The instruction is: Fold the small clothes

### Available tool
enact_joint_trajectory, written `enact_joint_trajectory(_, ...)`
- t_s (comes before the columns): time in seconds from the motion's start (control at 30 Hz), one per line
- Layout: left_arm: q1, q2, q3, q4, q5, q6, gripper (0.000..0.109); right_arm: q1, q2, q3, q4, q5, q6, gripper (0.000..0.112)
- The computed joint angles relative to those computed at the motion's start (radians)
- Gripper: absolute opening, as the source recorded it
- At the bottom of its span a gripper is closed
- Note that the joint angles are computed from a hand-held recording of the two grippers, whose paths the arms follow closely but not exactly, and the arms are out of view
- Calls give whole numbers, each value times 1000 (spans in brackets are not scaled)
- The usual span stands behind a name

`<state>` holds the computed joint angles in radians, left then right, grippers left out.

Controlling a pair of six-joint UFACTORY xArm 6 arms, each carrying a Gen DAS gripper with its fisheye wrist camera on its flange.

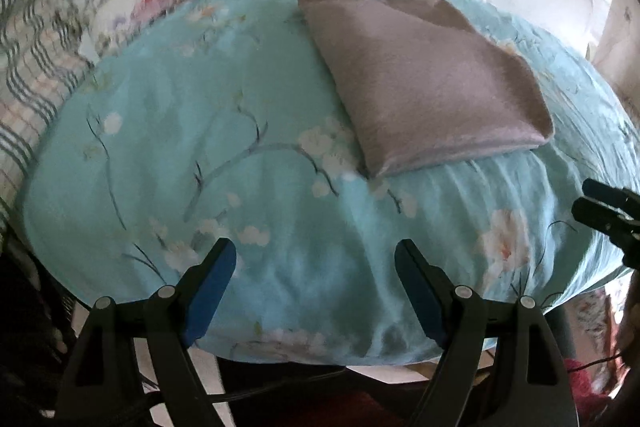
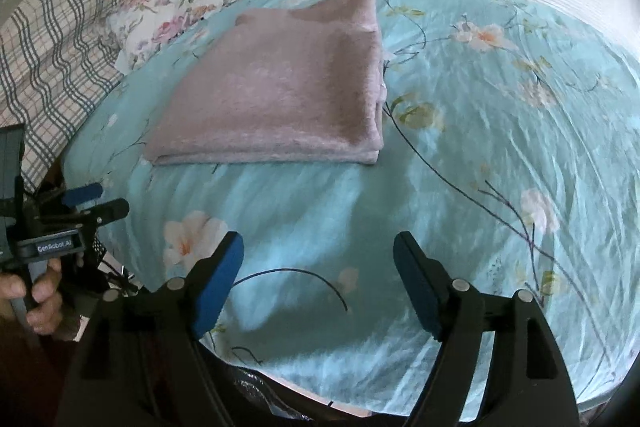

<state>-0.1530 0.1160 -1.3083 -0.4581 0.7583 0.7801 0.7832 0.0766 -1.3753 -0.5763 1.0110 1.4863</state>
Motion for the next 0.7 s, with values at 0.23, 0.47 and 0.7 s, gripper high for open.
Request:
enact_joint_trajectory(0.23, -25, -71, 12, 32, -86, 52, 87, 19, -16, -87, -24, 77, -116, 97)
enact_joint_trajectory(0.47, -60, -69, 31, 76, -99, 46, 99, 6, -16, -80, -23, 62, -128, 103)
enact_joint_trajectory(0.7, -84, -36, 44, 216, -115, -23, 99, -26, 0, -12, 44, -41, -99, 103)
